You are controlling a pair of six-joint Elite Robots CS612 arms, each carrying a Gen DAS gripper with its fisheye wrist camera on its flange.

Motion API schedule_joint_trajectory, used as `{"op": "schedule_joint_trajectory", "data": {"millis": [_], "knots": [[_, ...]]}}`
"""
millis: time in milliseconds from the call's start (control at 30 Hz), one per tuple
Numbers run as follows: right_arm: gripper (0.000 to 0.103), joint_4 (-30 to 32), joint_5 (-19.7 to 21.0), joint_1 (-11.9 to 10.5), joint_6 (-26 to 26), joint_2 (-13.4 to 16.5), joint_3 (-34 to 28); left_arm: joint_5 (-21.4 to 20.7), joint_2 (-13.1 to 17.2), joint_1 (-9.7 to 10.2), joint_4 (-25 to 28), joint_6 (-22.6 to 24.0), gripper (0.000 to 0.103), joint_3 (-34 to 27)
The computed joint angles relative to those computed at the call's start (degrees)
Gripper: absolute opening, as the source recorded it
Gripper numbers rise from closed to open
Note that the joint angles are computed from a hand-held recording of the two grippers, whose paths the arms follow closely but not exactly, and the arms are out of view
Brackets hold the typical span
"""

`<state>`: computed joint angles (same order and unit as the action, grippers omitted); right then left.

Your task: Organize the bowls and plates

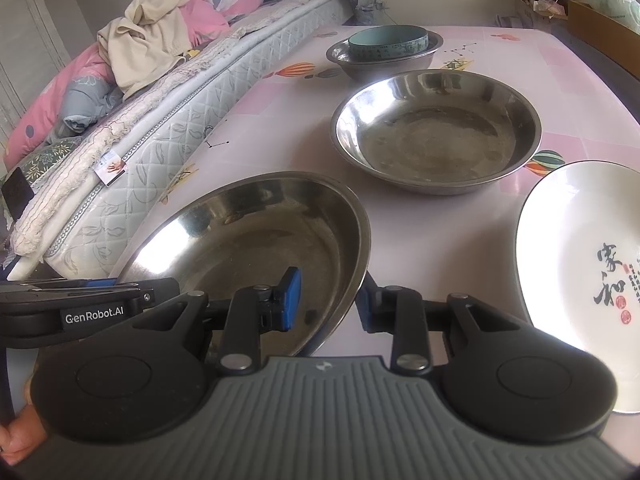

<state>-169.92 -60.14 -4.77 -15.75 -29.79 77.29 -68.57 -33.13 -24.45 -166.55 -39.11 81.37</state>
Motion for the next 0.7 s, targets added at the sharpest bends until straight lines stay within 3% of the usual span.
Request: {"op": "schedule_joint_trajectory", "data": {"millis": [367,700], "knots": [[0.029,1.9,0.02,-0.14,0.03,0.23,-0.3,-2.41,0.23,0.37,-0.37,0.01,0.043,0.27],[0.029,0.82,-0.64,-0.4,2.2,0.82,-1.02,0.04,0.7,1.02,0.07,-1.23,0.043,-0.51]]}}
